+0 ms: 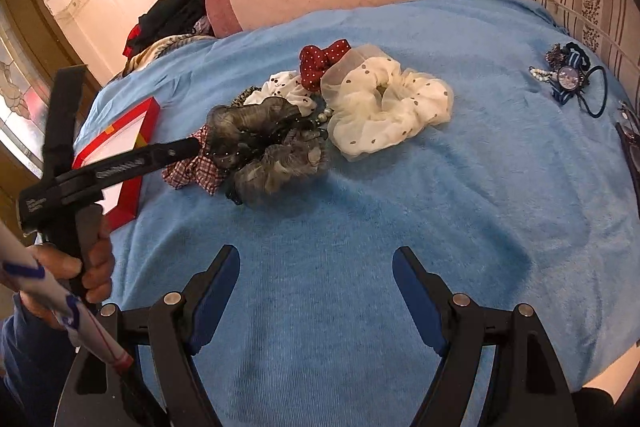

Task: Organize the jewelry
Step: 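Grasp the plaid scrunchie with the left tool while the right tool grasps the grey sheer scrunchie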

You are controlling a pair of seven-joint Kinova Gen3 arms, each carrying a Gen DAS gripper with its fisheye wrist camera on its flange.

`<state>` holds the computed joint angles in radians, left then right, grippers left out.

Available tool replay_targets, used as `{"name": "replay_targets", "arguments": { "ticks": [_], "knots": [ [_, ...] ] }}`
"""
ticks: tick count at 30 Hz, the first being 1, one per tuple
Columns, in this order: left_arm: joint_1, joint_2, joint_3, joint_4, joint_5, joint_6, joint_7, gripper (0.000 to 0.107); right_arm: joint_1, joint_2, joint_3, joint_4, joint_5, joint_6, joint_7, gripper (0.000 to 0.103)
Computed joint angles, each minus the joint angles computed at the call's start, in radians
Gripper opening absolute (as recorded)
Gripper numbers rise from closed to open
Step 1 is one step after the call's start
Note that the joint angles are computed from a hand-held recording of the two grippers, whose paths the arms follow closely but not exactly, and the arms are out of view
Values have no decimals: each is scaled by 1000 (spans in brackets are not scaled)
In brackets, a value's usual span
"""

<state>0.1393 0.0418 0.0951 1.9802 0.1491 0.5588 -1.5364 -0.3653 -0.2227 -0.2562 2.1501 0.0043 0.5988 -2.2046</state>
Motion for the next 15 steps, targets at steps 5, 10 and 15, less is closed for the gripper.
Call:
{"name": "replay_targets", "arguments": {
  "ticks": [5, 10, 15],
  "knots": [
    [41, 60, -2, -14, -65, -28, 75, 38, -6, 36, 29, -13, -27, -29, 34, 83],
    [26, 49, 14, 15, -41, -69, 38, 12, -8, 62, 62, -28, -75, -62, 73, 83],
    [23, 1, 10, 41, -30, -100, 27, 11, -8, 109, 93, -36, -157, -112, 121, 83]
  ]
}}
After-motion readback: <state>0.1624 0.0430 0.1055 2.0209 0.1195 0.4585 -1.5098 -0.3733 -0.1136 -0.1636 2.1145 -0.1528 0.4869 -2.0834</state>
